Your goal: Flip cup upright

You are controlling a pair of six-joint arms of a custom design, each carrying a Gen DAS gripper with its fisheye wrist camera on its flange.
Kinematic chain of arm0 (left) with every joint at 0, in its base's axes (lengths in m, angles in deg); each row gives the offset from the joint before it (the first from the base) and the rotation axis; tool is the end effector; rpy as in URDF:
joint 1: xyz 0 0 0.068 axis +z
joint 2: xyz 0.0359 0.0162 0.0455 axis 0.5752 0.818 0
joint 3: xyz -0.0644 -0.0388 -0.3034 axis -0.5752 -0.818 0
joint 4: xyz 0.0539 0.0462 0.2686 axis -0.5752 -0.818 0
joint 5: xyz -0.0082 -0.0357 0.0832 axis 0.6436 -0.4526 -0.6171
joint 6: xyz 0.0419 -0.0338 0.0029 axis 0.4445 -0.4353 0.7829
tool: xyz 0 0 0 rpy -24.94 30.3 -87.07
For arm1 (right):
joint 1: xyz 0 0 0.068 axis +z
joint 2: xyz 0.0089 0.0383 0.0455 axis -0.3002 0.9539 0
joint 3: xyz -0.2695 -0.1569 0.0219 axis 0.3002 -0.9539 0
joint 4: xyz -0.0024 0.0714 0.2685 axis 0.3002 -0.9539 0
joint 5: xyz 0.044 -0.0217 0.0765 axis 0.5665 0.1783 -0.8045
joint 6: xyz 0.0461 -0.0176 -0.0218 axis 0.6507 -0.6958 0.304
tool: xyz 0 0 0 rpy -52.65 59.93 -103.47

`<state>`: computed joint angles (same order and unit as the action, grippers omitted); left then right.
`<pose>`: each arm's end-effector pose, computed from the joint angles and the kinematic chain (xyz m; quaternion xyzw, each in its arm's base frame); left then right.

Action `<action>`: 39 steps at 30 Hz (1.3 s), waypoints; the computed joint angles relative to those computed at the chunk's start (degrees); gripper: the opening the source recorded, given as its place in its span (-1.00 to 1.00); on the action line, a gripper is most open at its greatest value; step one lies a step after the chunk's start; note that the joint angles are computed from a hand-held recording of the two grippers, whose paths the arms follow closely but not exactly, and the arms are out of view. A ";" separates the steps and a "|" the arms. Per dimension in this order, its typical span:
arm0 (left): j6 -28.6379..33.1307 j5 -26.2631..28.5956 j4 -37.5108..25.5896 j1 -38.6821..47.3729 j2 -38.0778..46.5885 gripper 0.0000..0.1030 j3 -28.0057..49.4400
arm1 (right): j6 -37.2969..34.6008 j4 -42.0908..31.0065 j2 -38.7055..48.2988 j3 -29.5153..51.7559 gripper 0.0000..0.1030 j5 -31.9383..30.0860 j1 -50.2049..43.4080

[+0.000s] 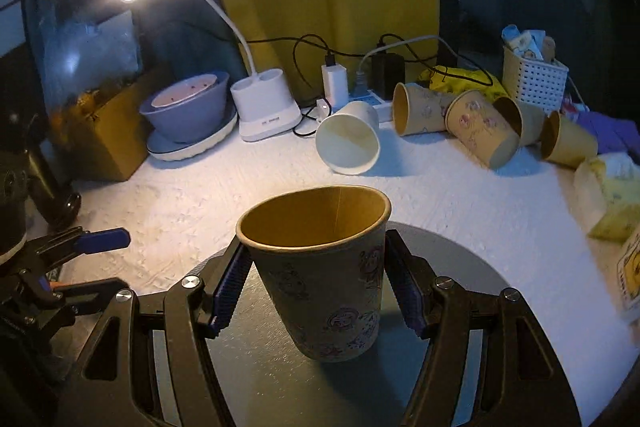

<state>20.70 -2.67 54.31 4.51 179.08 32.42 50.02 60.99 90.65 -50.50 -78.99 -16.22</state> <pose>0.2244 -0.1350 0.1122 0.0761 0.9045 -0.2089 0.3639 0.2762 0.0180 0.1220 -0.1331 0.8986 0.1381 0.3946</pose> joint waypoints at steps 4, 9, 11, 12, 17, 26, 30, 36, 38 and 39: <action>-0.73 -1.25 -1.93 -1.55 0.25 0.84 1.52 | 0.81 2.48 -0.27 -2.45 0.34 -0.15 -0.80; -1.37 -2.94 -3.90 -3.71 1.16 0.84 3.10 | 0.56 4.84 -1.74 -5.87 0.35 -0.20 -2.41; -1.18 -3.32 -4.29 -4.58 1.40 0.84 3.44 | 0.14 4.79 -2.72 -6.86 0.35 0.06 -2.68; -0.93 -3.70 -4.35 -5.20 1.35 0.84 3.46 | 0.07 4.85 -3.36 -7.56 0.36 0.92 -2.48; -0.85 -5.10 -4.21 -7.23 0.10 0.84 2.70 | 0.50 5.25 -4.64 -9.61 0.37 4.55 -1.37; -1.22 -7.16 -4.31 -10.44 -4.39 0.84 -0.34 | 1.53 2.92 -11.22 -13.57 0.46 7.89 -0.81; -1.35 -8.24 -4.71 -12.59 -6.57 0.84 -1.63 | 2.30 0.18 -16.65 -16.14 0.46 9.95 0.09; -1.81 -11.08 -6.04 -16.59 -11.06 0.84 -3.92 | 4.62 -6.08 -25.86 -19.31 0.46 13.63 2.34; -2.23 -12.16 -6.54 -18.01 -12.61 0.84 -4.72 | 5.76 -9.00 -29.73 -20.37 0.46 15.09 3.29; -2.60 -12.99 -6.77 -19.07 -13.58 0.84 -5.21 | 6.41 -10.74 -31.81 -20.82 0.46 15.87 3.86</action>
<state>18.10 -15.66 47.54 -14.56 165.50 27.20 56.43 50.25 58.84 -71.32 -63.12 -12.37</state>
